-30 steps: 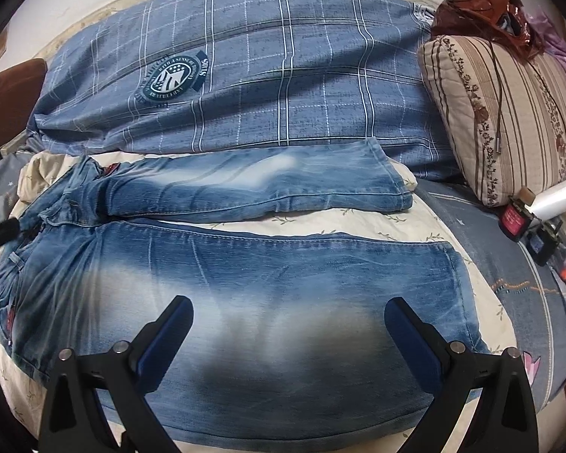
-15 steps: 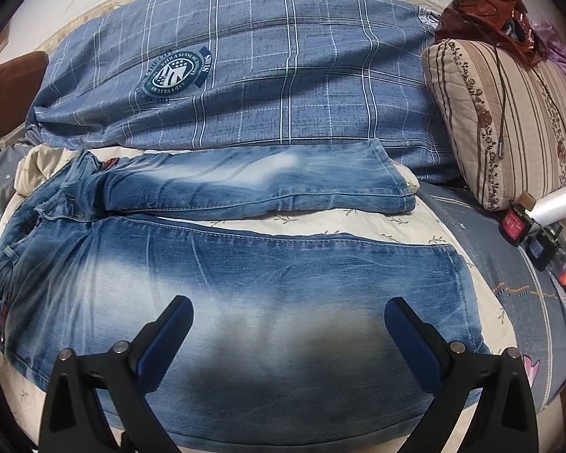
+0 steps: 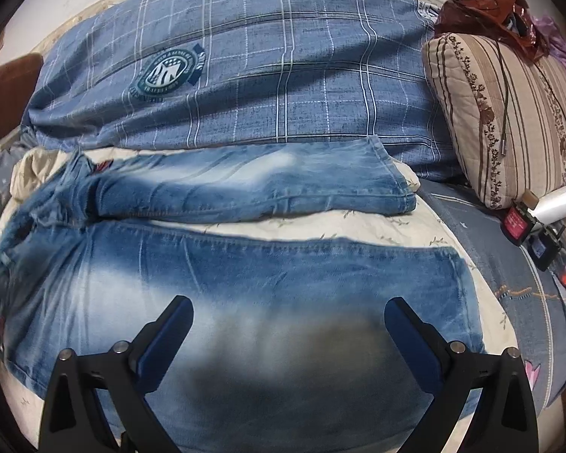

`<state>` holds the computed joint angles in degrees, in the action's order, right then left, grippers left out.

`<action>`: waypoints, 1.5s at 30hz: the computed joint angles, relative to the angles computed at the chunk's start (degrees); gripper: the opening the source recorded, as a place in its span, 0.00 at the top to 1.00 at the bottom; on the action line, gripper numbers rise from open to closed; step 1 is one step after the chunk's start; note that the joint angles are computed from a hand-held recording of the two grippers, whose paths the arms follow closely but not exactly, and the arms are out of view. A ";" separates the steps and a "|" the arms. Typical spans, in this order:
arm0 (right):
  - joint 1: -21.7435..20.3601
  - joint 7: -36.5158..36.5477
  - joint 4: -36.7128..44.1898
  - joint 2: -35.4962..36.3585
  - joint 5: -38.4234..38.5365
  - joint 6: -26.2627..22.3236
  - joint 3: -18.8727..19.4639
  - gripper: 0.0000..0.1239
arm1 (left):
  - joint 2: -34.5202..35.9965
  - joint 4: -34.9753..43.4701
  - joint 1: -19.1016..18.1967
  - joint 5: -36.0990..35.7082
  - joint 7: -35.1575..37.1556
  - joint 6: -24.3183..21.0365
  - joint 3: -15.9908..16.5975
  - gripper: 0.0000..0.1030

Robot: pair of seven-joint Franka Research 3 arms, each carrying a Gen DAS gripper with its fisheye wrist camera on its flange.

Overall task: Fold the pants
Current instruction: 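Grasp the jeans waistband with the left tool while the right tool grasps a leg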

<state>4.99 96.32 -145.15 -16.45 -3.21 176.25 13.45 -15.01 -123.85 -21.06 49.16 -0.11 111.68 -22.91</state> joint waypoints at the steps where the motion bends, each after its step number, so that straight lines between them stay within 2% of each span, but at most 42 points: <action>1: 1.44 -0.99 0.88 0.49 1.37 -0.30 -1.74 0.17 | 0.46 -0.04 0.22 -0.84 1.72 2.44 1.26 0.00; 3: 4.42 -3.81 3.77 2.29 4.94 -0.88 -5.61 0.17 | 1.88 0.60 1.00 -2.79 5.79 6.15 3.30 0.00; 5: 5.35 -6.06 8.63 5.51 7.49 -1.99 -8.00 0.17 | 3.08 1.27 1.99 -4.77 10.32 9.64 4.93 0.00; 8: 7.17 -11.47 18.04 12.05 13.08 -5.82 -11.33 0.17 | 6.63 4.69 3.99 -5.34 16.56 10.73 6.20 0.00; 12: 5.82 -10.23 31.36 21.68 14.01 -11.33 -12.15 0.18 | 10.65 8.71 6.36 -6.56 23.28 13.27 8.37 0.00; 14: 6.37 -6.42 39.21 27.44 10.30 -13.68 -14.00 0.18 | 12.74 10.59 7.85 -8.82 26.81 15.86 9.97 0.00; 18: 6.94 -4.18 52.62 37.11 7.85 -18.20 -15.94 0.20 | 16.64 14.44 10.12 -11.90 30.37 17.80 11.88 0.00; 20: 6.64 -3.81 60.01 42.26 8.00 -22.69 -16.01 0.25 | 18.86 16.88 11.02 -13.75 31.35 17.40 12.72 0.00; 25: 6.28 -2.26 72.13 51.03 8.81 -29.08 -16.26 0.28 | 21.75 19.66 12.53 -16.23 31.48 17.92 14.19 0.01; 27: 6.61 -1.39 76.87 54.42 7.99 -32.01 -16.81 0.32 | 23.10 20.67 13.02 -17.99 32.87 19.00 14.39 0.10; 28: 6.45 -1.38 78.96 55.87 8.03 -33.49 -16.64 0.38 | 24.01 21.34 13.27 -19.42 34.09 19.52 14.37 0.12; 30: 5.93 -1.42 84.50 59.37 8.62 -38.04 -15.96 0.44 | 25.99 22.54 13.95 -23.89 37.47 21.09 14.08 0.26; 32: 5.81 -1.42 85.34 60.11 8.95 -38.49 -15.65 0.53 | 27.33 23.46 13.76 -25.42 38.79 21.49 14.18 0.33; 34: 5.60 -2.12 85.41 60.33 9.42 -37.90 -15.22 0.60 | 28.06 23.94 13.05 -23.72 38.34 21.90 14.73 0.45; 36: 6.39 -1.75 84.54 59.57 8.54 -37.78 -15.89 0.67 | 28.56 24.50 12.91 -23.84 38.05 21.28 15.06 0.67; 37: 6.45 -1.82 83.74 58.96 8.48 -37.40 -15.90 0.71 | 28.32 24.13 13.03 -24.25 37.61 21.56 15.20 0.70; 39: 6.22 -2.07 79.95 56.42 9.18 -34.41 -15.50 0.77 | 26.85 22.01 13.66 -25.22 37.19 24.03 15.36 0.82; 42: 5.33 -3.57 72.76 51.23 11.45 -29.61 -14.26 0.80 | 23.23 18.10 13.91 -24.07 36.03 27.50 15.47 0.87; 45: 4.91 -5.55 66.03 45.98 13.04 -25.89 -13.71 0.81 | 18.00 13.64 14.01 -21.87 34.15 31.11 15.17 0.88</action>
